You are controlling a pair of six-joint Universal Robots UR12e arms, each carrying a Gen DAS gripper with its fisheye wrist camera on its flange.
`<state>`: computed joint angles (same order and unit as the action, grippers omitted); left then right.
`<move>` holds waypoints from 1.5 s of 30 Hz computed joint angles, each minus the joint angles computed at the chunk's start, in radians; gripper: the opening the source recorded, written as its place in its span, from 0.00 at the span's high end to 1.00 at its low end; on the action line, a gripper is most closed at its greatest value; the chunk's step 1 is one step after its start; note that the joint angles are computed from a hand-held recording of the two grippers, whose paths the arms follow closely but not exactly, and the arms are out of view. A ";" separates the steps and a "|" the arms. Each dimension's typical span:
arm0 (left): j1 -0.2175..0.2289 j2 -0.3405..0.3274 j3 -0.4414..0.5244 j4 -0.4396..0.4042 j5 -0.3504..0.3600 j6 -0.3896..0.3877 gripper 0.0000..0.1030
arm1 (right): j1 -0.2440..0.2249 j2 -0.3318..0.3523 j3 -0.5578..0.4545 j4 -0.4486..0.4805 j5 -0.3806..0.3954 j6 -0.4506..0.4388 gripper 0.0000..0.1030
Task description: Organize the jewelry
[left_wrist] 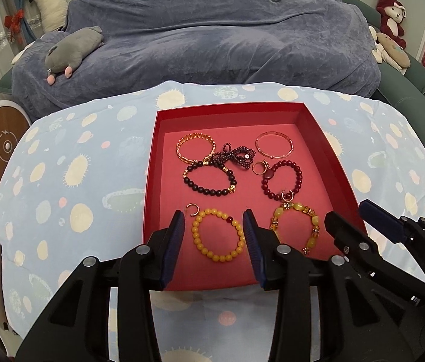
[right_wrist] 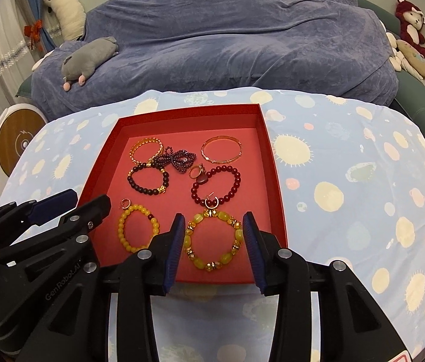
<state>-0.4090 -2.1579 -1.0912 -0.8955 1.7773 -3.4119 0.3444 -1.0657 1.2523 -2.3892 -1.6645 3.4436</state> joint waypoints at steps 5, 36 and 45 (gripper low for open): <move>-0.008 0.035 -0.043 0.013 0.012 -0.013 0.59 | 0.008 -0.035 0.042 -0.021 -0.020 0.018 0.54; -0.040 0.163 -0.231 0.078 0.113 -0.046 0.16 | 0.044 -0.154 0.199 -0.046 -0.093 0.045 0.36; -0.037 0.182 -0.264 0.089 0.109 -0.071 0.12 | 0.045 -0.167 0.224 -0.066 -0.094 0.058 0.18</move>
<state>-0.4457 -1.9763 -1.3552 -0.8062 1.8867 -3.4827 0.3898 -1.2326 1.4768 -2.4552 -1.7583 3.5016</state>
